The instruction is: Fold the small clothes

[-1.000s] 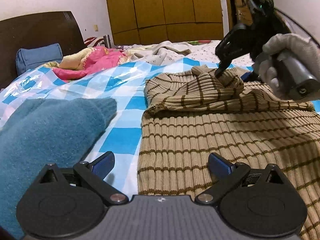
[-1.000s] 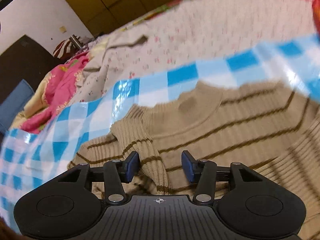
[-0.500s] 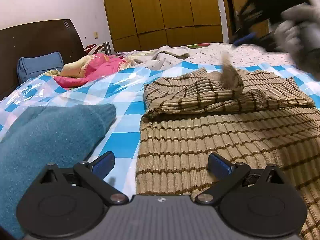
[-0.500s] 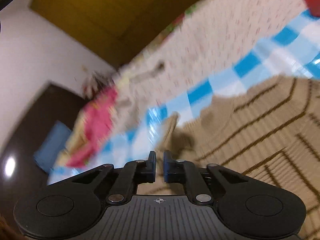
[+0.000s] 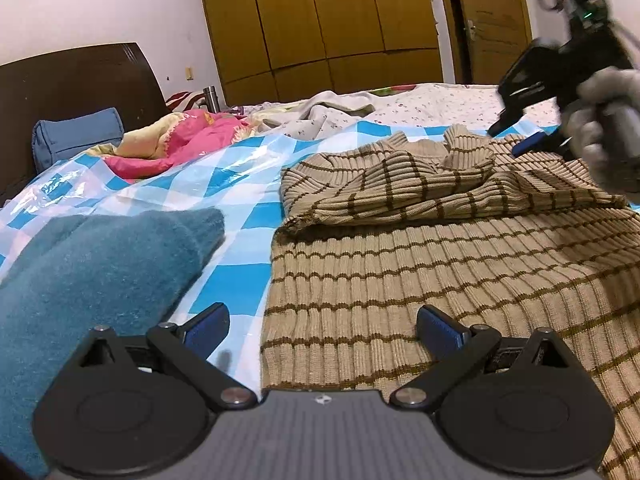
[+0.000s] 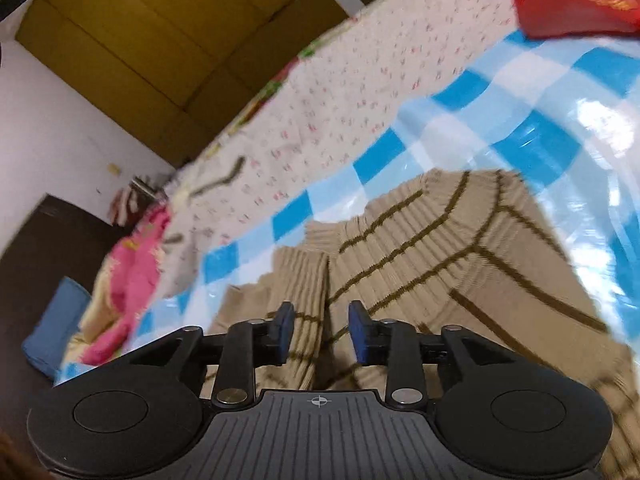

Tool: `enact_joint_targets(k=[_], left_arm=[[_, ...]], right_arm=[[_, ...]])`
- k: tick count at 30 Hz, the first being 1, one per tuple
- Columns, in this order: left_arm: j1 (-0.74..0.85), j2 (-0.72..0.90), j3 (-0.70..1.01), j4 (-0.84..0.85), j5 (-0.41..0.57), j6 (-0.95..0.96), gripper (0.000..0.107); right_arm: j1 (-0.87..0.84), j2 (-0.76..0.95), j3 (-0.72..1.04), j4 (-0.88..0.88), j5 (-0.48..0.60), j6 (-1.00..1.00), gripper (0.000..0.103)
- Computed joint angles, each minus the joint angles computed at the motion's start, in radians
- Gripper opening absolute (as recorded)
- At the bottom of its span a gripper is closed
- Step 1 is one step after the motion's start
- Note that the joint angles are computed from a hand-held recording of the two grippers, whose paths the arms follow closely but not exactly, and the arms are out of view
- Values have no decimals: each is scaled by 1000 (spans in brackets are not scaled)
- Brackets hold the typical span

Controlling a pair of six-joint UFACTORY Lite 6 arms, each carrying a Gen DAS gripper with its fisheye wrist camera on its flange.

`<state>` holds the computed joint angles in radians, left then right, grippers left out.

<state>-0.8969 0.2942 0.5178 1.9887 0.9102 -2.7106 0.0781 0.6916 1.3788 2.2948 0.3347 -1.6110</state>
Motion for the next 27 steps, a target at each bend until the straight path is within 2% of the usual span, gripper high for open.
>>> enact_joint_targets(k=[4,9,11,16,17,18,21,27], left_arm=[[14,5,2,23,-13,-14,103],[22,6,0,37,-20,-28,103],[21,7,0,37,-19,-28,103],[23,11,3,37,-17,-25,103],[23,10,3,36,-18,-24,103],[22,10,4,36,-18,-24,103],[23,11,4,37,-18,-24,103],[20,13,7,30,-16,-18,103]], right_arm=[[-4,132,137,-178,15,212,31],[-58,198,142,-113,232,279,31],[-65,210,137,-81,273,279,31],[-40,226,191,-158,207,320,30],[-32,216,187,-151,186,309,25],[-26,195,167,-124,177,271,17],[-22,93,61,-35,186,152,8],[-90,-308,-395,204,321,-164,3]])
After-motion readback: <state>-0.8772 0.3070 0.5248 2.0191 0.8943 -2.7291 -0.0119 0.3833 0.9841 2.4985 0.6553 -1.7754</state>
